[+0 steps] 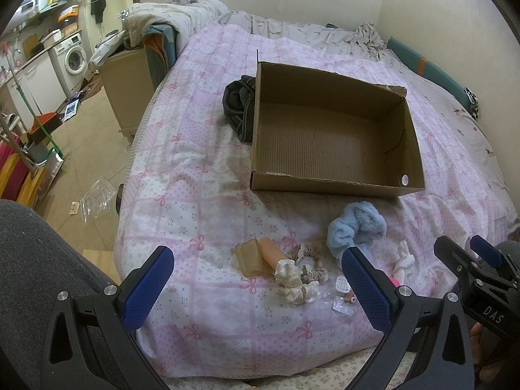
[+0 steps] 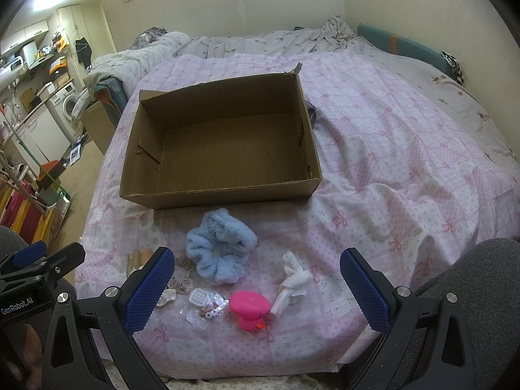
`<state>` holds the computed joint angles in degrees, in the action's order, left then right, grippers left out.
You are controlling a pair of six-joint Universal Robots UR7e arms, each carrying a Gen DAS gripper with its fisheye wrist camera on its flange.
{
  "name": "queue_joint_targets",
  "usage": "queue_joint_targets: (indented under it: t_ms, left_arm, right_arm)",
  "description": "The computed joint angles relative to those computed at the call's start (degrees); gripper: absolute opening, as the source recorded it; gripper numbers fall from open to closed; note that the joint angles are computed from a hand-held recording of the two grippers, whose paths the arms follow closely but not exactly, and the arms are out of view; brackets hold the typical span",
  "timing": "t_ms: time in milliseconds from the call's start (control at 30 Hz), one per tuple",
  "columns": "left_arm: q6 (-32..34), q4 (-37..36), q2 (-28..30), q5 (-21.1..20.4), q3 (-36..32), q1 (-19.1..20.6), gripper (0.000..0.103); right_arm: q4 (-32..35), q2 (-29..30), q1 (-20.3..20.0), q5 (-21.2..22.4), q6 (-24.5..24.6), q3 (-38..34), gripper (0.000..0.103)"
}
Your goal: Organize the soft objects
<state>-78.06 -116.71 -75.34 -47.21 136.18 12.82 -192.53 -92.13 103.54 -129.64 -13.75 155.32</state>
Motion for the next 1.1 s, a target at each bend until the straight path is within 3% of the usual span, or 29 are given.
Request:
queue_joint_targets:
  t_ms: [800, 967, 1100]
  left_arm:
    - [0.37, 0.18, 0.09, -0.94, -0.53, 0.55, 0.103]
    - [-1.12, 3.79, 0.65, -1.53, -3.12, 3.49, 0.103]
    - [0.54, 1.13, 0.52, -3.58, -3.51, 6.63, 0.103]
  right_arm:
    - [-1.11, 0.79, -0.22, -0.41, -0.06, 0.02, 0.103]
    - [7.21, -2.97, -1.28, 1.28, 2.6, -2.33, 0.103]
    - [13.03, -5.38, -3.25, 2.88, 3.82, -4.5, 0.103]
